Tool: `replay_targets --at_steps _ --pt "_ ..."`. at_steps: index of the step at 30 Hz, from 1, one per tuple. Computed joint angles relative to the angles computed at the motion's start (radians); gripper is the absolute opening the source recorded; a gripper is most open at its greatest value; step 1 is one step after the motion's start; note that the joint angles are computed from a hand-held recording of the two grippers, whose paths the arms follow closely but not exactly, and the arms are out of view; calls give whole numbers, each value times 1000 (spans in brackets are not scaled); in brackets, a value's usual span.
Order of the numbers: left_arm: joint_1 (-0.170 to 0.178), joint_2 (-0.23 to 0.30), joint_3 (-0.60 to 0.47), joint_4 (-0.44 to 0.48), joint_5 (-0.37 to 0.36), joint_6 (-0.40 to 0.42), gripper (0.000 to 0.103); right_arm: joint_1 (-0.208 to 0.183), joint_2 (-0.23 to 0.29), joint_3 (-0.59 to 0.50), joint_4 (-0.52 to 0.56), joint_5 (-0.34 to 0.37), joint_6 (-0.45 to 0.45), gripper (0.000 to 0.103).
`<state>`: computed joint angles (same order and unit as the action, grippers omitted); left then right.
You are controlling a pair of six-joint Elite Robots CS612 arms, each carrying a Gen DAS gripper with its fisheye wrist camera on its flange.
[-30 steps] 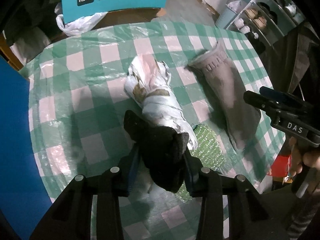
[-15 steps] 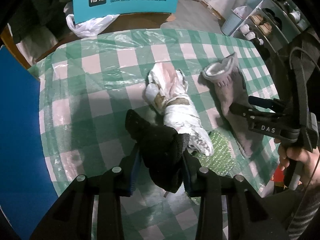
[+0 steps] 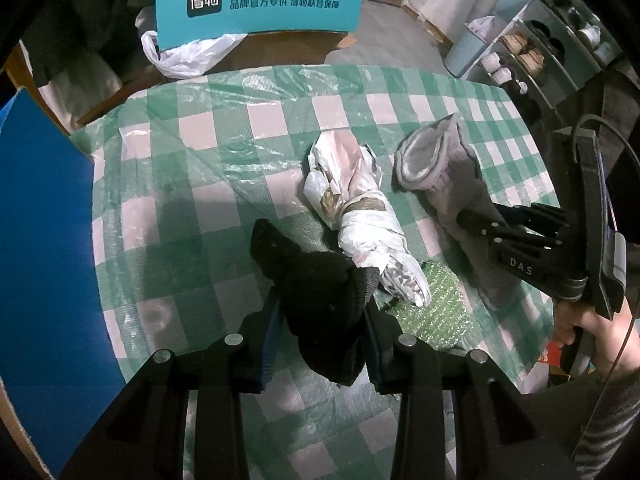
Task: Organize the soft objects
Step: 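Lift the grey fleece sock off the table with right gripper, then carry the grey sock with right gripper while left gripper carries the black sock toward the box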
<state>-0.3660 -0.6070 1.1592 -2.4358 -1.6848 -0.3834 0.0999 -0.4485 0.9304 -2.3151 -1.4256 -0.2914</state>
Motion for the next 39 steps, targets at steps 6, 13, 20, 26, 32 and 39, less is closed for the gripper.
replay_targets --at_steps 6,13,20,26,32,39 --pt "-1 -20 24 -22 21 7 36 8 -22 26 -33 -10 5 22" --pt "-5 -48 61 -58 51 24 37 7 -55 52 -59 34 30 22" --pt "-6 -79 100 -94 80 28 37 9 -92 84 -88 59 39 22" --pt "-9 -110 140 -127 115 39 36 15 -129 123 -118 81 36 22" --pt "-10 -146 187 -162 143 49 37 21 -164 158 -151 117 34 22" --pt "-13 -190 242 -208 174 60 37 30 -201 196 -177 156 8 22"
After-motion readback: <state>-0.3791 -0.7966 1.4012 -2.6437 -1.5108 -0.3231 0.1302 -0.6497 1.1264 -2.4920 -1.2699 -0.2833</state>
